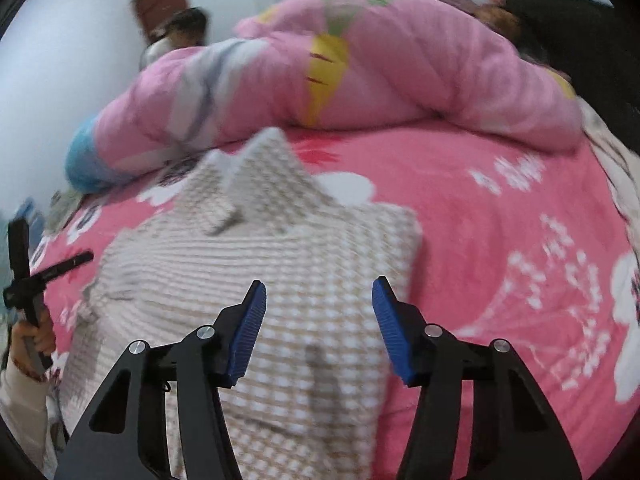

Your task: Fold large clothes

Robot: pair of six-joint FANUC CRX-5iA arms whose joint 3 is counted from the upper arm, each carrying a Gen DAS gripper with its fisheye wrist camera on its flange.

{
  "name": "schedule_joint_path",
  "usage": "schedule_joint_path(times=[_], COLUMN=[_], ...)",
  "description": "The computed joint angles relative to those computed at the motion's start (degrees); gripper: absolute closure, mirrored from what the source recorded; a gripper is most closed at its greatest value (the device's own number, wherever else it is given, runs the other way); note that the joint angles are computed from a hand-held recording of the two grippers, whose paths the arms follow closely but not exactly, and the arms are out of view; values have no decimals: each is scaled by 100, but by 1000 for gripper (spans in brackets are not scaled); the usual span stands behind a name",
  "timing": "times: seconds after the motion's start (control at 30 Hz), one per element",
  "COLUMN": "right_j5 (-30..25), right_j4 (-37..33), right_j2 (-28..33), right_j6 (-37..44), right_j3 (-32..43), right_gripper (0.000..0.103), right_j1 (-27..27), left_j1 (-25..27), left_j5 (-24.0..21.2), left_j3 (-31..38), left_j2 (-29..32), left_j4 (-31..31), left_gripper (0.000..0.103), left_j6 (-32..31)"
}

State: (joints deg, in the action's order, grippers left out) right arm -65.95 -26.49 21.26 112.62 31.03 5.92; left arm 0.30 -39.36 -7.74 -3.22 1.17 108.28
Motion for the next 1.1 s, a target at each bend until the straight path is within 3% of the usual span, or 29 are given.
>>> schedule_joint_path(times=[0.07,0.1,0.13,0.17,0.2,0.33,0.4,0.47,0.53,0.67,0.7,0.8,0.93,1.1], right_j5=[-429,-597,-505,-458,-574,-1047,-912,-914,-791,-338,-258,193,18,260], right_j4=[-75,145,608,772,636,458,445,738,1265,2026,1920,1600,988,1076], right_j2=[296,537,687,828,932,1015,866,949,1024,411,113,-904,-1859,-3060], right_j6=[77,-116,-299,-262,-313,-1023,-931,-1108,-1145,-1508,-1390,-1110,-750,-790], right_j3=[307,439,375,359,502,1023,936,905,645,-71,-310,-1286,-2240,-3682], right_gripper=[49,49,49,49,49,55,55,55,55,54,52,26,23,23], right_j1=[55,166,334,382,316,145,143,248,467,789,779,684,364,280], left_j1=[4,-46,-136,-235,-266,-17,-89,-203,-226,-553,-611,-948,-1345,-2201], left_j5=[263,190,-183,-640,-815,-283,-171,-366,-745,-1156,-1142,-1431,-1745,-2020], left_j3=[-242,-197,89,441,552,-91,-130,17,183,452,321,134,-343,-1010], left_j2=[-1,106,388,670,855,485,291,255,459,297,51,-522,-1227,-2049], left_j4=[843,997,852,452,306,981,678,171,107,-763,-851,-1501,-1822,-2243], left_gripper=[85,85,82,81,82,83,80,72,70,66,60,44,38,36], left_j6=[-843,-1014,-938,-621,-507,-766,-621,-263,-55,556,623,1172,1779,2871])
